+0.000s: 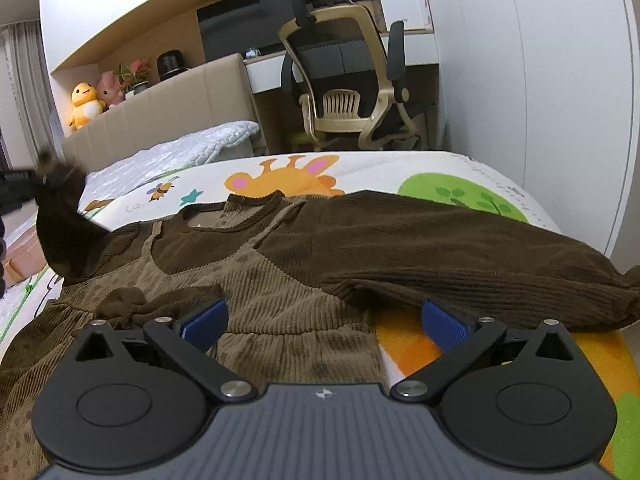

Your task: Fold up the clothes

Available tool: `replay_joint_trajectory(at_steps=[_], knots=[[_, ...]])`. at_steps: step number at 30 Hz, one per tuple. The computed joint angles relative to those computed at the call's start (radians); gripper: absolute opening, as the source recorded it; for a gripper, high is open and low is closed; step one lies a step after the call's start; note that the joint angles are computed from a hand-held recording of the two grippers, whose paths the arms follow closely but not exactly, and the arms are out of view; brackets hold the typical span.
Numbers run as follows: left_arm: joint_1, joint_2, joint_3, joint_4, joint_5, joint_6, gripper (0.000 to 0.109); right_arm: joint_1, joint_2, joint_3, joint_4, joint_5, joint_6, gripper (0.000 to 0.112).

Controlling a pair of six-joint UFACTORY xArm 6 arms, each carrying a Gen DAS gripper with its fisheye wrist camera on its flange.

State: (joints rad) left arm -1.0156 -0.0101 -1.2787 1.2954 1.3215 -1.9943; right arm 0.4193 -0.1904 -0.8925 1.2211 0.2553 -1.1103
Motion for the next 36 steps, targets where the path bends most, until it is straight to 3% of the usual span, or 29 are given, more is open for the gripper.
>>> replay_joint_trajectory(at_steps=[1,4,5,8,9,11,13,14,16,21,22,23,25,26,29,31,34,36], knots=[[0.003,0.020,-0.022,0.027,-0.065,0.028,0.022,-0.001,-0.001,0.001,-0.012,0.004,0.009,0.103],[0.032,0.078,-0.073,0.060,-0.310,0.082,0.082,-0.006,0.001,-0.005,-0.059,0.010,0.046,0.103],[0.037,0.095,-0.084,0.046,-0.363,0.103,0.092,-0.008,0.002,-0.008,-0.072,0.012,0.054,0.103],[0.042,0.139,-0.110,-0.065,-0.463,0.208,0.095,-0.002,-0.012,-0.033,-0.089,0.009,0.021,0.103],[0.036,0.143,-0.111,-0.109,-0.460,0.240,0.096,-0.004,-0.013,-0.051,-0.091,0.027,0.012,0.103],[0.022,0.150,-0.112,-0.192,-0.447,0.295,0.097,-0.015,0.010,-0.124,-0.132,0.118,0.060,0.101],[0.000,0.143,-0.100,-0.244,-0.415,0.311,0.099,-0.030,0.068,-0.230,-0.179,0.257,0.149,0.085],[-0.008,0.136,-0.087,-0.261,-0.407,0.308,0.099,-0.033,0.113,-0.293,-0.199,0.326,0.211,0.073],[-0.015,0.100,-0.024,-0.258,-0.432,0.255,0.099,-0.024,0.216,-0.421,-0.213,0.433,0.324,0.066],[-0.034,0.026,0.109,-0.215,-0.478,0.112,0.100,0.077,0.454,-0.658,-0.338,0.416,0.473,0.062],[-0.040,0.016,0.123,-0.193,-0.477,0.081,0.100,0.089,0.506,-0.713,-0.392,0.441,0.530,0.055],[-0.045,0.008,0.132,-0.183,-0.479,0.060,0.102,0.099,0.548,-0.758,-0.440,0.468,0.577,0.030],[-0.042,0.003,0.143,-0.170,-0.487,0.030,0.103,0.126,0.555,-0.759,-0.470,0.417,0.546,0.024],[-0.041,0.003,0.142,-0.170,-0.488,0.030,0.103,0.143,0.513,-0.717,-0.447,0.338,0.467,0.019],[-0.039,0.006,0.139,-0.170,-0.490,0.031,0.103,0.200,0.372,-0.601,-0.310,0.088,0.153,0.018],[-0.037,0.008,0.137,-0.170,-0.491,0.032,0.103,0.209,0.287,-0.532,-0.228,0.028,-0.056,0.019],[-0.036,0.010,0.137,-0.165,-0.495,0.026,0.103,0.191,0.210,-0.403,-0.271,0.003,-0.222,0.032],[-0.035,0.010,0.138,-0.159,-0.497,0.017,0.103,0.148,0.178,-0.319,-0.427,0.052,-0.123,0.051]])
